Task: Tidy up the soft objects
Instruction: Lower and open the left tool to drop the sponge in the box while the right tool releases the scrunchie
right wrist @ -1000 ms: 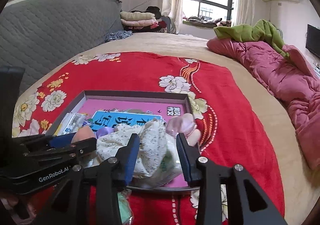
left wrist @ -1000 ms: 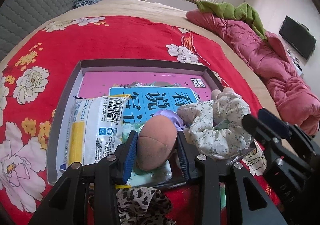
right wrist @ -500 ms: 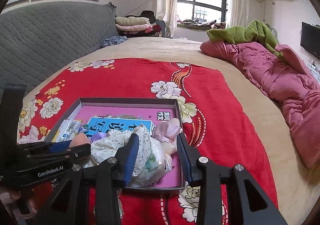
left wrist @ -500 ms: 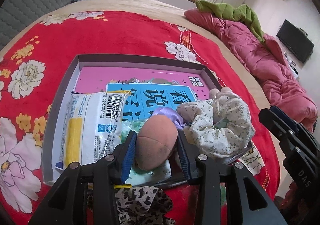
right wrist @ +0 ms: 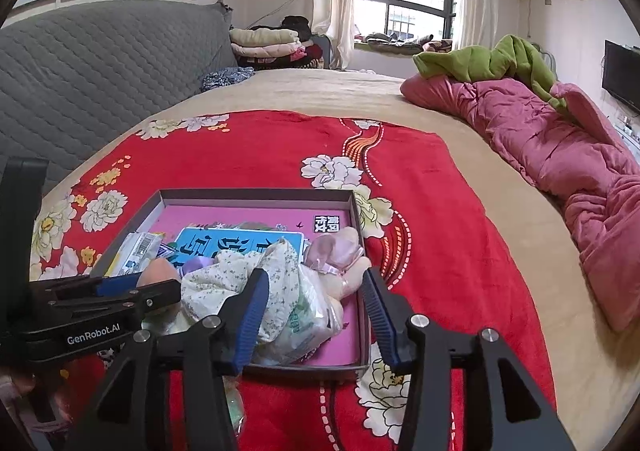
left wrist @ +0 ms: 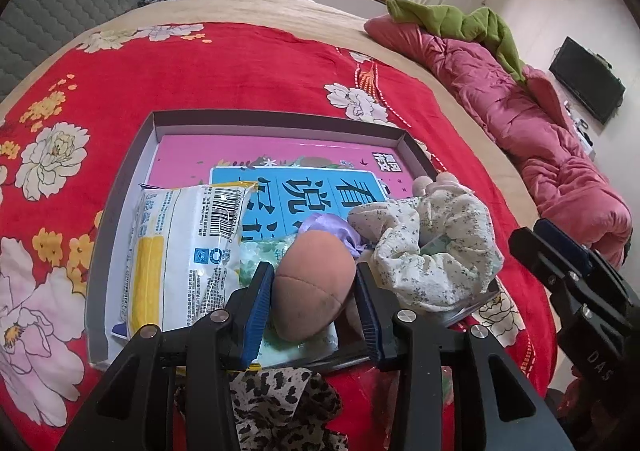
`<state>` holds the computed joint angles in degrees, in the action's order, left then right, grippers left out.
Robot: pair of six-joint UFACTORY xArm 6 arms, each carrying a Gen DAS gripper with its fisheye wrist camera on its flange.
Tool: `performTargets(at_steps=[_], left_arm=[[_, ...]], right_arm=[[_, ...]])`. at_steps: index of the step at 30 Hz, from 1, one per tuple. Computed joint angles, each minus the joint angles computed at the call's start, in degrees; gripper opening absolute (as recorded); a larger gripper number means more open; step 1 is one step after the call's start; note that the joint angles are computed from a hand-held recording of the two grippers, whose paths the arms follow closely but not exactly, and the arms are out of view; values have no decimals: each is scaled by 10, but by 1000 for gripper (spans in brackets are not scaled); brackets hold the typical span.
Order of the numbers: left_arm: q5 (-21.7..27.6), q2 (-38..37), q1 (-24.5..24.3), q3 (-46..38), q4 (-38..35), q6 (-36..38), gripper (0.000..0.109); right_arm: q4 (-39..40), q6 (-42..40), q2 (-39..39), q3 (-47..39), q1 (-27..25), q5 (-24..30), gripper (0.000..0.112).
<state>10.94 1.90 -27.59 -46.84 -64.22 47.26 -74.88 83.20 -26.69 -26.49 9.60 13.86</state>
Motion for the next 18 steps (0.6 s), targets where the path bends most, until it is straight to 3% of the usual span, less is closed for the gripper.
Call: performTargets(at_steps=[15, 18], left_arm=[[9, -14, 11, 4, -6, -4, 43], [10, -18, 13, 6, -11, 1, 48]], right_arm=[[7, -14, -7, 0, 11, 16, 55], [13, -23, -8, 2, 8, 10, 55]])
